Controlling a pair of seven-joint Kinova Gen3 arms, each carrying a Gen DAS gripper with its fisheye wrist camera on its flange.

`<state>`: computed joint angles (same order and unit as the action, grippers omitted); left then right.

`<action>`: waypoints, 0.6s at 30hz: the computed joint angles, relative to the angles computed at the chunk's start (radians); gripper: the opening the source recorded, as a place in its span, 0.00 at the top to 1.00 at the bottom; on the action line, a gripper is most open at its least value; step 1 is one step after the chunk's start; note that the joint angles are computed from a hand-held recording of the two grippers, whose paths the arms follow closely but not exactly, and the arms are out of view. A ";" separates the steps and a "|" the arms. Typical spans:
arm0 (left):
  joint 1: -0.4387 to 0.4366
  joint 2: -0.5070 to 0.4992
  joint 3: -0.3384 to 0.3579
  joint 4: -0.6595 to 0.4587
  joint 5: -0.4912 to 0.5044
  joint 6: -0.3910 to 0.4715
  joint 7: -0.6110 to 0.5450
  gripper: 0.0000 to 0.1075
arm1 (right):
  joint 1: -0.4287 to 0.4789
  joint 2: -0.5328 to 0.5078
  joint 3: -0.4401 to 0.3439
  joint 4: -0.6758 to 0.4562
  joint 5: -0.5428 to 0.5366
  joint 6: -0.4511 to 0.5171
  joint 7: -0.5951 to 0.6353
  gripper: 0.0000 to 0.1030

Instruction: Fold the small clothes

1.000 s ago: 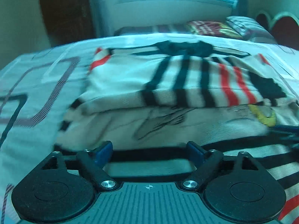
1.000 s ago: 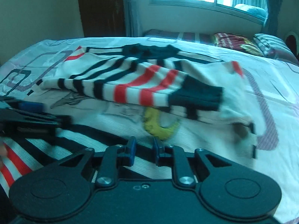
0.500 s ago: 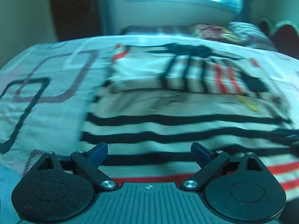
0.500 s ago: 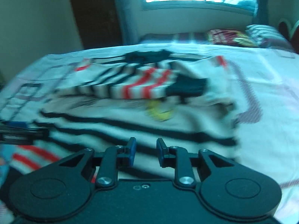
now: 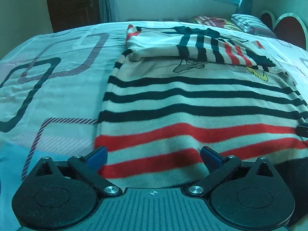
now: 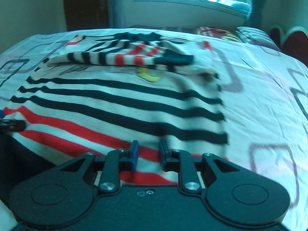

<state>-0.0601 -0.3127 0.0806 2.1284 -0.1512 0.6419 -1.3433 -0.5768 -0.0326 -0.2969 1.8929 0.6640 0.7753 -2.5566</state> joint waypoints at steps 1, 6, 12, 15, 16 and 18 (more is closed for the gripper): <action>-0.004 -0.009 0.010 0.000 -0.008 0.010 0.006 0.05 | -0.007 0.003 -0.009 -0.011 0.007 0.034 -0.014 0.80; 0.000 -0.060 0.006 0.005 -0.008 0.054 0.018 0.05 | -0.056 -0.025 -0.047 -0.021 0.027 0.097 -0.100 0.76; 0.043 -0.132 -0.022 0.010 0.049 0.073 -0.048 0.05 | -0.089 -0.045 -0.106 -0.024 0.033 0.082 -0.157 0.75; 0.062 -0.143 -0.014 0.005 0.077 0.080 -0.074 0.05 | -0.112 -0.028 -0.119 -0.039 0.035 0.083 -0.160 0.74; 0.064 -0.147 -0.007 0.006 0.081 0.080 -0.079 0.05 | -0.121 -0.022 -0.120 -0.042 0.035 0.086 -0.159 0.73; 0.056 -0.149 0.016 0.015 0.075 0.079 -0.079 0.05 | -0.144 -0.009 -0.128 -0.049 0.050 0.109 -0.174 0.72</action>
<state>-0.0040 -0.4617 0.0967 2.1429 -0.0763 0.7213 -1.4221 -0.7211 -0.0418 -0.4252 1.8440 0.7141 0.8847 -2.7307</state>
